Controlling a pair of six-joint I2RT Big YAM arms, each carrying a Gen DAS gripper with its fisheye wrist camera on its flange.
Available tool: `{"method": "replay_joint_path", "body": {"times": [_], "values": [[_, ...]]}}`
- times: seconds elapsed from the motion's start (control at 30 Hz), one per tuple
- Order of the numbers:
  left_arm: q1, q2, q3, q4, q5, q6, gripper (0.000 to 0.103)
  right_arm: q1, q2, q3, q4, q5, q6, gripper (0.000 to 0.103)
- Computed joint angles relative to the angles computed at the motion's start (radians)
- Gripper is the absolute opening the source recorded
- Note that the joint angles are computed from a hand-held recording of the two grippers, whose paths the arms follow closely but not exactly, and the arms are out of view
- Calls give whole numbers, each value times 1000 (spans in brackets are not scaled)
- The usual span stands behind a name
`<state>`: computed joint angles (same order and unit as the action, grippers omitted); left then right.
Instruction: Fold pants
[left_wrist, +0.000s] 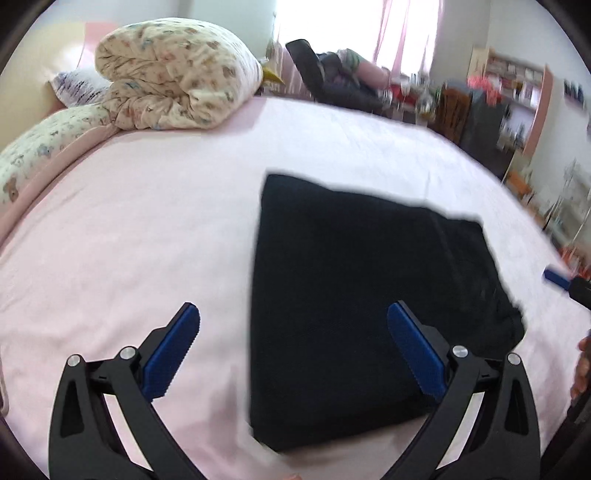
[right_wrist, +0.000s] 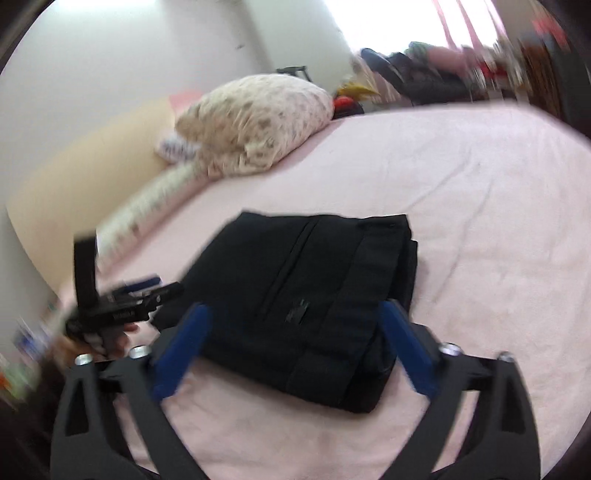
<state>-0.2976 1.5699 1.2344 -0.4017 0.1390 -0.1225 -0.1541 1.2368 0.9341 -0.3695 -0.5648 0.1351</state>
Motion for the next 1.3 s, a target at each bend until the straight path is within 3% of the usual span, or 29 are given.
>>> {"method": "replay_joint_path", "body": {"times": [0.1, 0.17, 0.3, 0.37, 0.5, 0.7, 1.0, 1.13, 1.3], "values": [[82, 67, 90, -83, 181, -133, 101, -105, 129, 90, -22, -240, 173, 100], [121, 130, 155, -151, 273, -183, 101, -139, 207, 136, -47, -344, 240, 100], [137, 225, 255, -258, 281, -160, 101, -165, 310, 199, -157, -371, 237, 102], [138, 242, 276, -258, 291, -146, 101, -171, 350, 222, -193, -373, 262, 102], [118, 251, 304, -274, 223, -87, 101, -166, 380, 241, -196, -391, 264, 102], [79, 221, 276, -242, 69, -3, 101, -106, 373, 283, -326, -254, 86, 102], [1, 213, 265, -231, -53, 69, 101, -105, 387, 264, -294, -317, 96, 102], [-12, 216, 273, -233, -82, 91, 101, -96, 389, 256, -273, -323, 88, 102], [15, 245, 327, -326, -3, 36, 101, -95, 389, 249, -250, -335, 91, 102]]}}
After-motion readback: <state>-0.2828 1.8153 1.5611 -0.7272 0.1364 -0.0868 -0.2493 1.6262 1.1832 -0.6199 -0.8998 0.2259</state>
